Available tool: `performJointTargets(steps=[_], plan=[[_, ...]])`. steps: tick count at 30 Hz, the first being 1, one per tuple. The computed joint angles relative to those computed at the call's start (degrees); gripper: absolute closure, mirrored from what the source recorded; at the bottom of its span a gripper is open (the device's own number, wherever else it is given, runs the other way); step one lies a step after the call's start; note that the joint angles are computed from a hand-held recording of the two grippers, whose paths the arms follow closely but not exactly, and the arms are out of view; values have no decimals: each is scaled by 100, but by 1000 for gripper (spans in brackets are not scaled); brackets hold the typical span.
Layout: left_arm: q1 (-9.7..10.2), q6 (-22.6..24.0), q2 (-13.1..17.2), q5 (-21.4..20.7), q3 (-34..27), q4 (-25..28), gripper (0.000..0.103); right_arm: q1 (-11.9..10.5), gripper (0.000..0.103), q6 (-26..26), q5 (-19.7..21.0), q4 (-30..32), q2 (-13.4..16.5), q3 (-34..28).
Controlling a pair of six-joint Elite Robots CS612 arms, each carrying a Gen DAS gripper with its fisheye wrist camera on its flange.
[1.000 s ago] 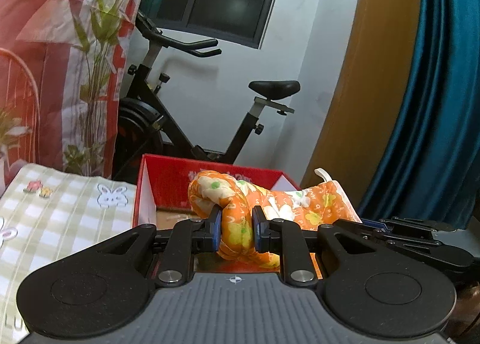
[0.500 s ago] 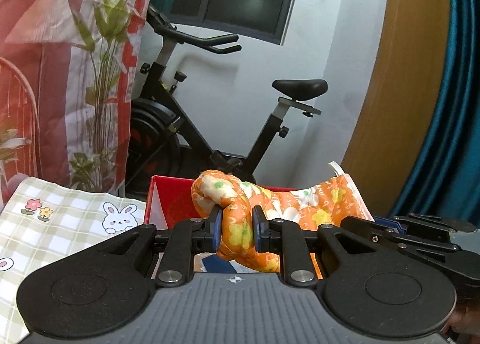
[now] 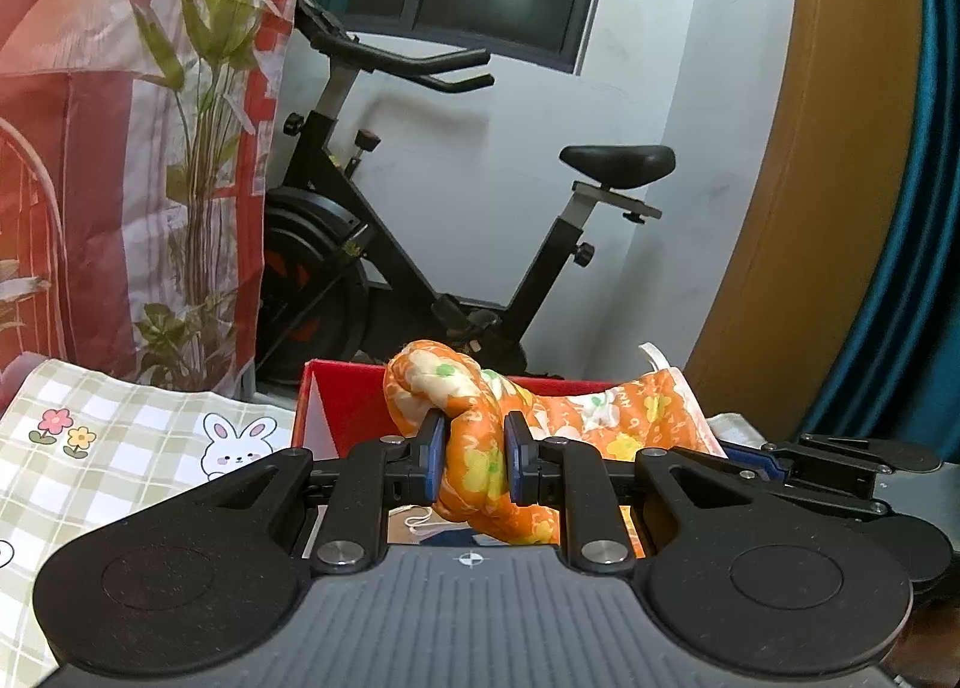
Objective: Organize soft objects
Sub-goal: 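Lower the orange pouch into the red box and open the left tool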
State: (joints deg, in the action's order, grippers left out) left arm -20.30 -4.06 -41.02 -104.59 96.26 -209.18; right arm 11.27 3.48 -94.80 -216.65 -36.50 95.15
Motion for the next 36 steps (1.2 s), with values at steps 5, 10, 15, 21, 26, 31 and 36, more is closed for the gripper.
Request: performJointTargets(steps=[5,10,15,21,26,31,36], plan=[[12,136,42,11,-56,330,81,17,94,170,-12,419,39,-92],[41,216,58,-54,-102,639,73,36,92,320,-34,823,40,-65],[66,370,22,-83,-77,863,49,83,77,279,-241,899,26,-6],[88,494,-78,-33,59,910,31,102,50,295,-394,765,-41,169],[111,581,-211,-61,227,918,30,135,40,329,-436,531,-111,353],[93,663,-370,20,485,846,12,150,9,615,-301,128,-197,623],[92,643,-528,38,713,854,2,194,0,870,-313,-239,-269,867]])
